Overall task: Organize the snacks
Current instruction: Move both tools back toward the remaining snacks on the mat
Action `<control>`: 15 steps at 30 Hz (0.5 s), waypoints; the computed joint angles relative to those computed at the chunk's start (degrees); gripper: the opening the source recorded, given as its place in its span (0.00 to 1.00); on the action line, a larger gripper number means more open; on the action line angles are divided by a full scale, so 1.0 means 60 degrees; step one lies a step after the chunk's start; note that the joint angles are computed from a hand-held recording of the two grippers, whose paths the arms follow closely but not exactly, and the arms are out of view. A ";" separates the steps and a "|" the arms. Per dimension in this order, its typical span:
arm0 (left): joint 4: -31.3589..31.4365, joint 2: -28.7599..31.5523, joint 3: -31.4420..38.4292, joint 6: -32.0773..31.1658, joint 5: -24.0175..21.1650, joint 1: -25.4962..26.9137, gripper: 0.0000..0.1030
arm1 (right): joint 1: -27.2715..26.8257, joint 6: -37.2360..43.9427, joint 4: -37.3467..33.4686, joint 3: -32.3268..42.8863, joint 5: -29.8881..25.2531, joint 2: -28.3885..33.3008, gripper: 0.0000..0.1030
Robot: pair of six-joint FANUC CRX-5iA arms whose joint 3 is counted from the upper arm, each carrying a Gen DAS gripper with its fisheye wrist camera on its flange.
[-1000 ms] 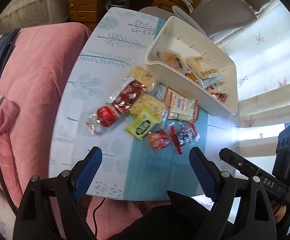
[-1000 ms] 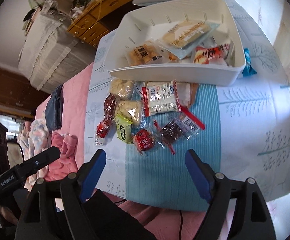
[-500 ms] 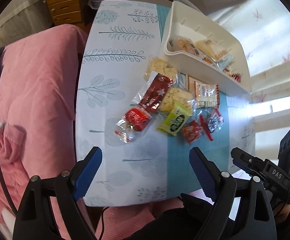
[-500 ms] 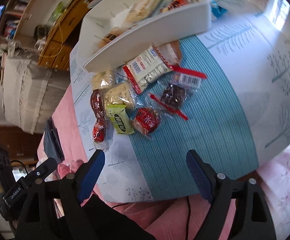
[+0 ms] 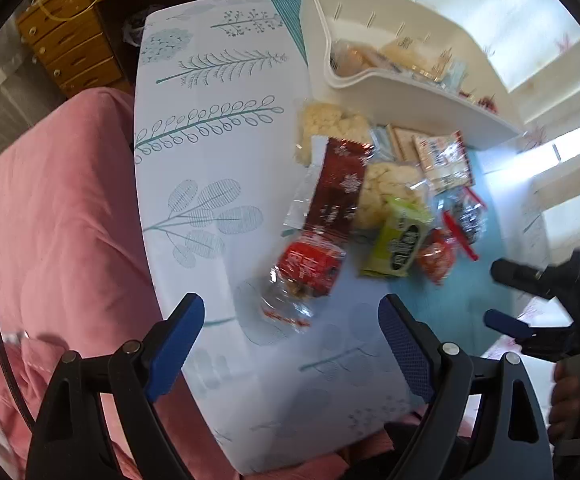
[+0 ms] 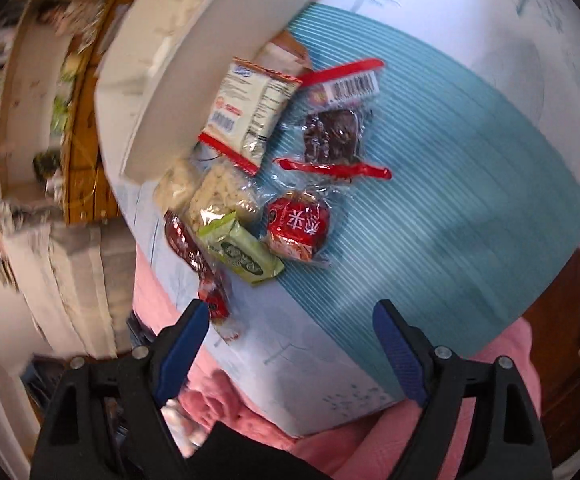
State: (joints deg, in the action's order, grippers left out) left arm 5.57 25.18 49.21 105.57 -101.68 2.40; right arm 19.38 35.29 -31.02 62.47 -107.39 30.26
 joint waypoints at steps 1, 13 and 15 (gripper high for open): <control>-0.0022 0.0030 -0.0034 -0.0104 0.0038 -0.0004 0.85 | 0.0029 -0.0335 0.0018 0.0021 -0.0031 0.0059 0.82; 0.0361 0.0540 -0.0307 -0.0856 0.0336 0.0084 0.85 | 0.0332 -0.2587 0.0626 0.0359 -0.0138 0.0700 0.82; 0.0395 0.0634 -0.0292 -0.0886 0.0358 0.0096 0.85 | 0.0389 -0.2633 0.0663 0.0717 -0.0367 0.0949 0.81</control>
